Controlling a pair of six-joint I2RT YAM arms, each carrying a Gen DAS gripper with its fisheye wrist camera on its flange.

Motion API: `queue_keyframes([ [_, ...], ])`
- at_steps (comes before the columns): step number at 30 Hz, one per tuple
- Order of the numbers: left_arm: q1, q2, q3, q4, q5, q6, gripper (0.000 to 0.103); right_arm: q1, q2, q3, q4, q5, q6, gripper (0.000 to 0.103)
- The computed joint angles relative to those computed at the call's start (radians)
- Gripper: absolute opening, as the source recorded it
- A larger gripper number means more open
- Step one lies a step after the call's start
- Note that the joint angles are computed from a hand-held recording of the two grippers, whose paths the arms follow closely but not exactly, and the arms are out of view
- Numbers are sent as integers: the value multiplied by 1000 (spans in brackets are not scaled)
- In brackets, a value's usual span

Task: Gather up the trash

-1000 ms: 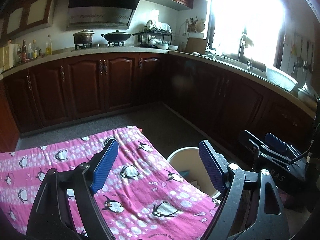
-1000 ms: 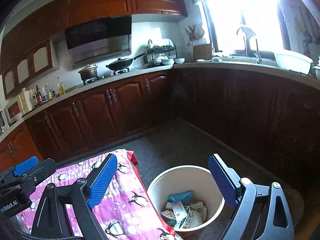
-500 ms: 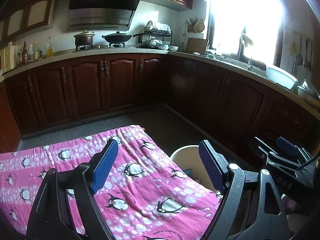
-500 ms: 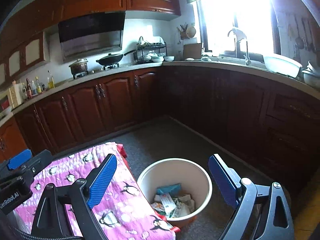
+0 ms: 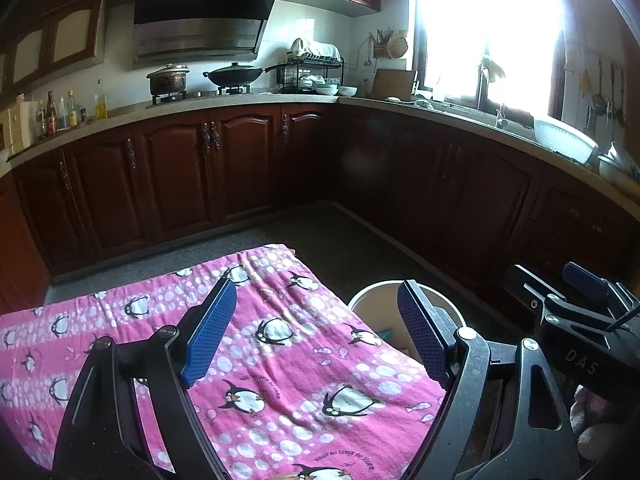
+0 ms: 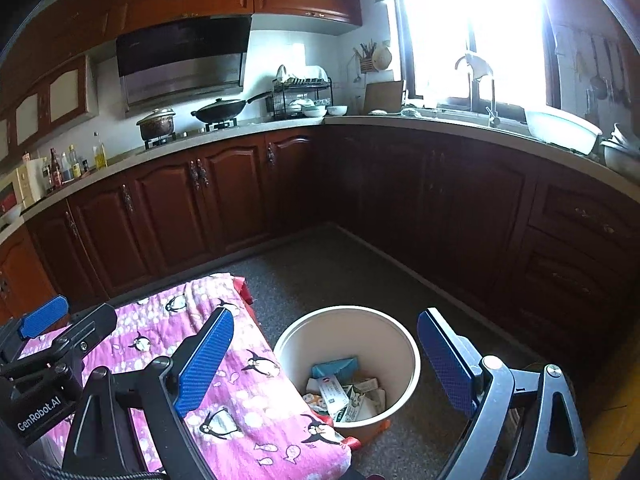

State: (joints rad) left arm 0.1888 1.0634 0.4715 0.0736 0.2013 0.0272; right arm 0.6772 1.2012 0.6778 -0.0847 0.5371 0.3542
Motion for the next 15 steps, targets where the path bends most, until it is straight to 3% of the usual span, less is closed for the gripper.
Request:
queue_keyframes([
  [15, -3, 34, -2, 19, 0, -3, 82, -1, -15, -11, 1, 1, 6, 92],
])
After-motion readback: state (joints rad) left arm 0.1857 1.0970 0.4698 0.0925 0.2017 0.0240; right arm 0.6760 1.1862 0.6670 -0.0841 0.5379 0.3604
